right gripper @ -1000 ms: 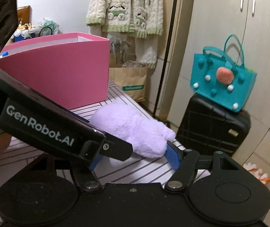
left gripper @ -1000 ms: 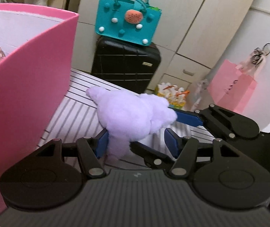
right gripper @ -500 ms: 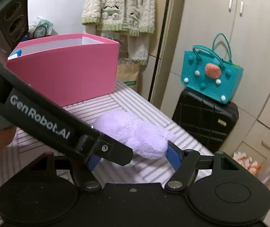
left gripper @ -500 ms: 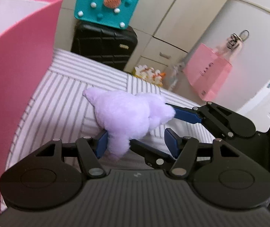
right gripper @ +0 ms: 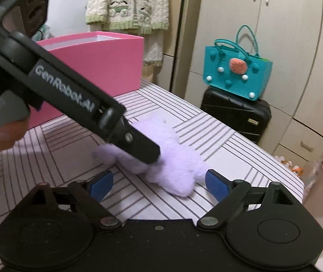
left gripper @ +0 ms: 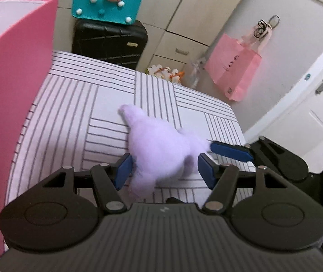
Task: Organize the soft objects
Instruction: 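Grasp the lilac plush toy with the right gripper while the left gripper pinches it too, then carry the lilac plush toy over the pink box with both grippers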
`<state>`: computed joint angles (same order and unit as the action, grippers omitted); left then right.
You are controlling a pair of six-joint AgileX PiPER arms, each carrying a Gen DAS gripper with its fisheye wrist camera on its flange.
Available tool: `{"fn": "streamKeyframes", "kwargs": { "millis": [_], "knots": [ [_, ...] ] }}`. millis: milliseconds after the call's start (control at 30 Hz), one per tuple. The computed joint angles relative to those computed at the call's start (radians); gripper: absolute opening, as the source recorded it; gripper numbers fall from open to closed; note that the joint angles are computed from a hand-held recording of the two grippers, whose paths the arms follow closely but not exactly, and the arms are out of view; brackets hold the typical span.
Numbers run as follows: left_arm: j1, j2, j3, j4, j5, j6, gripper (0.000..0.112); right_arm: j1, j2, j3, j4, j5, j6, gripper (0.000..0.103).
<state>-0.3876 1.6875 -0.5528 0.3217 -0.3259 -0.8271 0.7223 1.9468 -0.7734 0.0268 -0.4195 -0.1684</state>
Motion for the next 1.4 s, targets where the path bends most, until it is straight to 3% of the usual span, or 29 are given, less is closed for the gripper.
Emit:
{"fn": "streamKeyframes", "kwargs": {
  "millis": [167,267,333,467,667,800,900,1133,1267,1400],
  "knots": [
    [0.012,0.033,-0.026,-0.125,0.007,0.118,0.061,-0.041,0.028,-0.045,-0.102,0.031,0.159,0.092],
    [0.043,0.056,-0.030,0.000,-0.031,0.009,0.048,-0.063,0.049,-0.067,-0.205,0.024,0.284,0.084],
    [0.058,0.066,-0.025,0.071,-0.060,-0.036,0.046,-0.066,0.062,-0.077,-0.227,0.024,0.328,0.080],
    [0.073,0.081,-0.020,0.130,-0.097,-0.069,0.044,-0.032,0.064,-0.059,-0.091,0.000,0.223,0.074],
    [0.052,0.039,0.008,0.129,-0.085,-0.039,0.044,0.039,0.037,-0.024,0.158,-0.001,0.111,0.074],
    [0.044,-0.031,0.049,0.209,-0.073,-0.071,0.044,0.093,-0.026,0.031,0.304,0.008,0.095,0.077],
    [0.051,-0.102,0.087,0.340,-0.060,-0.161,0.044,0.177,-0.078,0.078,0.519,-0.013,-0.029,0.078],
    [0.083,-0.287,0.155,0.800,-0.020,-0.541,0.044,0.369,-0.179,0.095,1.073,-0.030,-0.407,0.080],
    [0.123,-0.419,0.200,1.096,-0.037,-0.798,0.045,0.483,-0.221,0.061,1.393,-0.090,-0.676,0.080],
    [0.200,-0.577,0.242,1.404,-0.103,-1.042,0.045,0.585,-0.243,0.013,1.605,-0.170,-0.860,0.080]
  ]
}}
